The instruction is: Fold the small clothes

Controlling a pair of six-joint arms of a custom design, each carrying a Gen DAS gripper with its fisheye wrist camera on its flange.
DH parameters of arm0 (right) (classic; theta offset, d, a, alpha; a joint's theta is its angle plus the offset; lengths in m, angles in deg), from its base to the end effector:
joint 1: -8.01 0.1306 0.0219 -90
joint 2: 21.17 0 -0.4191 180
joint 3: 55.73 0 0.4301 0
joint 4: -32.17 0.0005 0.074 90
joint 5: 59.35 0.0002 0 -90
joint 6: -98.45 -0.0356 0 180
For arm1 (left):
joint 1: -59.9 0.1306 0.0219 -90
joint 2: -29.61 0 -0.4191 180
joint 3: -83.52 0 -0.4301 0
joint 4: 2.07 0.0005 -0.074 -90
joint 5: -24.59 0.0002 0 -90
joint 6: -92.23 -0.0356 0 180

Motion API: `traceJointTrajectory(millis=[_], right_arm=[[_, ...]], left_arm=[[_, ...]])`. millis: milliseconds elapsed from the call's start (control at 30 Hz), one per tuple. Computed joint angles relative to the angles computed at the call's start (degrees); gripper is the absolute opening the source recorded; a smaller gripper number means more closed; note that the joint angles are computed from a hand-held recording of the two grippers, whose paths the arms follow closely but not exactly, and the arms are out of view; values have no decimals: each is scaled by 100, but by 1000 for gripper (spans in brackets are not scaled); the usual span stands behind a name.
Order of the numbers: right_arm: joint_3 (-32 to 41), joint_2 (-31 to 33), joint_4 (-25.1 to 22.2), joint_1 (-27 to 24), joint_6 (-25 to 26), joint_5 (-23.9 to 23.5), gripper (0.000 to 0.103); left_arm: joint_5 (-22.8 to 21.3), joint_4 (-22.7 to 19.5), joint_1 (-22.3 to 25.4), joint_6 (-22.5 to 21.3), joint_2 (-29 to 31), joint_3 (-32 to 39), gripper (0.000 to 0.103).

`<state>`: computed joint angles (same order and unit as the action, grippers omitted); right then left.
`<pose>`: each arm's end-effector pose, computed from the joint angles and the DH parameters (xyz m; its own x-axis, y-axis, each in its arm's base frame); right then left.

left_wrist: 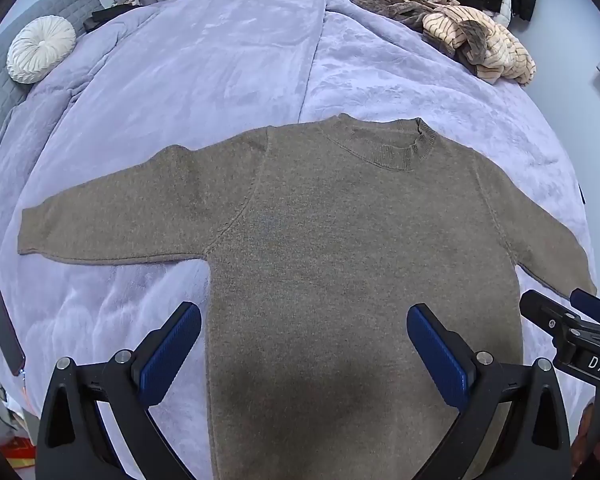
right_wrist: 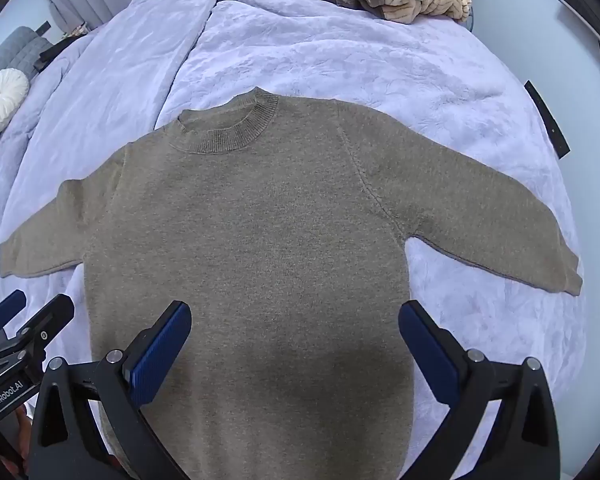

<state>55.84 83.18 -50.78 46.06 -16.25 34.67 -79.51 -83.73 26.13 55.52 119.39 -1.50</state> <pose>0.4580 0.3547 0.4845 -0.9446 -0.2100 -0.2523 -0.2273 0.9729 0.0413 0.3984 -0.2566 0.4831 -0.8773 -0.3487 -0.3298 -0.3540 0.9341 -0.0461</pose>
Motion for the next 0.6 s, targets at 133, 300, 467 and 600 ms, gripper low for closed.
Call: traceJointTrajectory(millis=[133, 300, 467, 600], right_arm=[[-19, -12, 24, -13, 1, -8, 103], [-25, -24, -9, -7, 4, 20, 103], [-40, -32, 21, -9, 4, -15, 103], [-27, -23, 4, -1, 3, 7, 103]], left_arm=[[3, 7, 1, -11, -8, -10, 103], [-9, -8, -17, 12, -23, -30, 103], [-14, -23, -22, 25, -17, -30, 103], [-11, -28, -20, 31, -15, -32, 103]])
